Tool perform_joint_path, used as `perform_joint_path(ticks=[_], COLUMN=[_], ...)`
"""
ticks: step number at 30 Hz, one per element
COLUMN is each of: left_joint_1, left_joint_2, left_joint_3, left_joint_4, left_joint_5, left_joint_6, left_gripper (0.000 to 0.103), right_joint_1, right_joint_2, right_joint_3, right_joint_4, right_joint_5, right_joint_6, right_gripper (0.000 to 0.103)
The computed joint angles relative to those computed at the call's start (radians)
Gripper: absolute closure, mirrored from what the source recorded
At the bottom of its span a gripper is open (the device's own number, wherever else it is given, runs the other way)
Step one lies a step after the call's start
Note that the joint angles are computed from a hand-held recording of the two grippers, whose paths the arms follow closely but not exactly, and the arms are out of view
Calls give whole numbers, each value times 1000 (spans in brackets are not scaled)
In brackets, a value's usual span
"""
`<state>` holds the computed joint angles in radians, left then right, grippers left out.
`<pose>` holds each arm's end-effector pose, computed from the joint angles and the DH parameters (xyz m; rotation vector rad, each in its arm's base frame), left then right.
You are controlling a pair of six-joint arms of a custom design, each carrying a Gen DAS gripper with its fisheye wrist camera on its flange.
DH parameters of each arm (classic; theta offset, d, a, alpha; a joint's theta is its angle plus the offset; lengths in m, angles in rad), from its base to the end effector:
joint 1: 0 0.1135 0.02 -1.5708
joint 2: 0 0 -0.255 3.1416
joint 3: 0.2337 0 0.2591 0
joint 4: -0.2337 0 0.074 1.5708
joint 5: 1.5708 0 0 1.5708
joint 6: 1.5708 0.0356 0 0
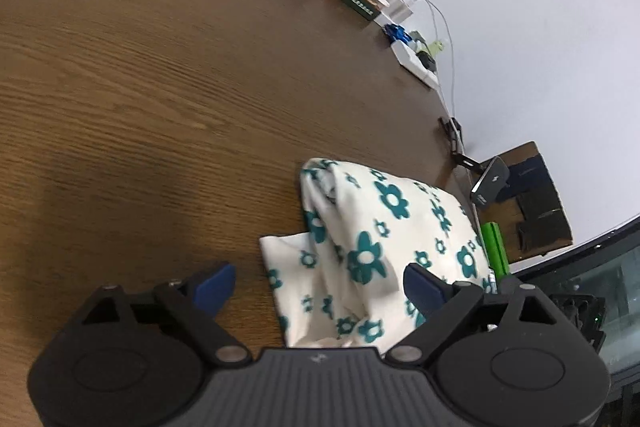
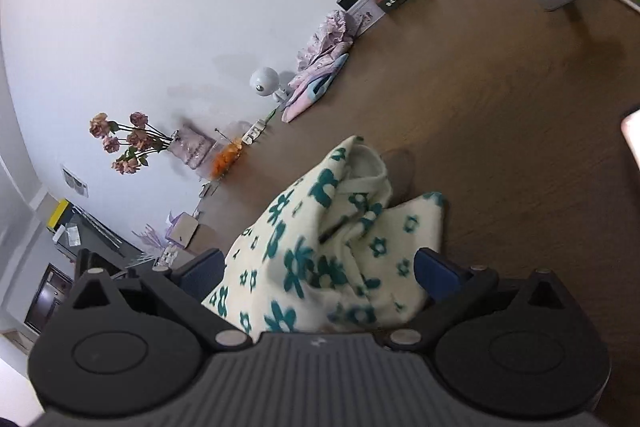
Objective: Fold clothes
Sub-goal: 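Grasp the bundled garment with the left gripper while the right gripper holds its side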
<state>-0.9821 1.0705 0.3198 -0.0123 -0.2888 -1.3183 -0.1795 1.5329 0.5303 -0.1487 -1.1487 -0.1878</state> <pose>0.1201 -0.1616 0.1345 -0.5578 2.3806 -0.8072 0.2347 -0.0096 0.1072 -0.3142 2.2129 1.3226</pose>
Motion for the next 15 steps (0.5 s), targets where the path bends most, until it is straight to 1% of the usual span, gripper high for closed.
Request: perform_joint_path(ticks=[1, 3, 4, 6, 7, 8, 9, 10, 11, 12, 13, 14, 15], left_joint_1=[7, 15, 19, 21, 15, 5, -6, -12, -18, -22, -21, -18, -18], left_joint_2=[19, 55, 77, 145, 183, 223, 248, 267, 285, 296, 286, 259, 227], left_joint_3=[-1, -23, -45, -112, -134, -139, -128, -126, -124, -127, -137, -147, -148], left_joint_4=[30, 135, 213, 424, 515, 574, 578, 595, 612, 624, 624, 606, 564], left_joint_5=[9, 18, 19, 12, 0, -20, -44, -53, -62, -67, -62, -52, -52], left_joint_6=[3, -16, -32, -79, -107, -126, -131, -124, -120, -122, -123, -122, -124], left_gripper=[12, 11, 12, 12, 15, 25, 28, 34, 40, 42, 44, 42, 40], right_joint_1=[18, 84, 98, 113, 108, 101, 88, 74, 65, 45, 28, 9, -8], right_joint_2=[-7, -4, 6, 17, 47, 82, 103, 124, 126, 78, -4, -95, -220], right_joint_3=[-19, -26, -36, -62, -42, -15, 9, 36, 43, 34, 3, -35, -99], right_joint_4=[52, 104, 139, 203, 160, 99, 34, -39, -72, -113, -114, -88, -16], right_joint_5=[4, 75, 72, 62, 27, -12, -36, -58, -69, -50, -17, 6, 32], right_joint_6=[20, 37, 36, 80, 70, 47, 19, -18, -12, -49, -41, -35, -15], right_gripper=[1, 9, 20, 33, 48, 58, 60, 60, 56, 53, 40, 19, 10])
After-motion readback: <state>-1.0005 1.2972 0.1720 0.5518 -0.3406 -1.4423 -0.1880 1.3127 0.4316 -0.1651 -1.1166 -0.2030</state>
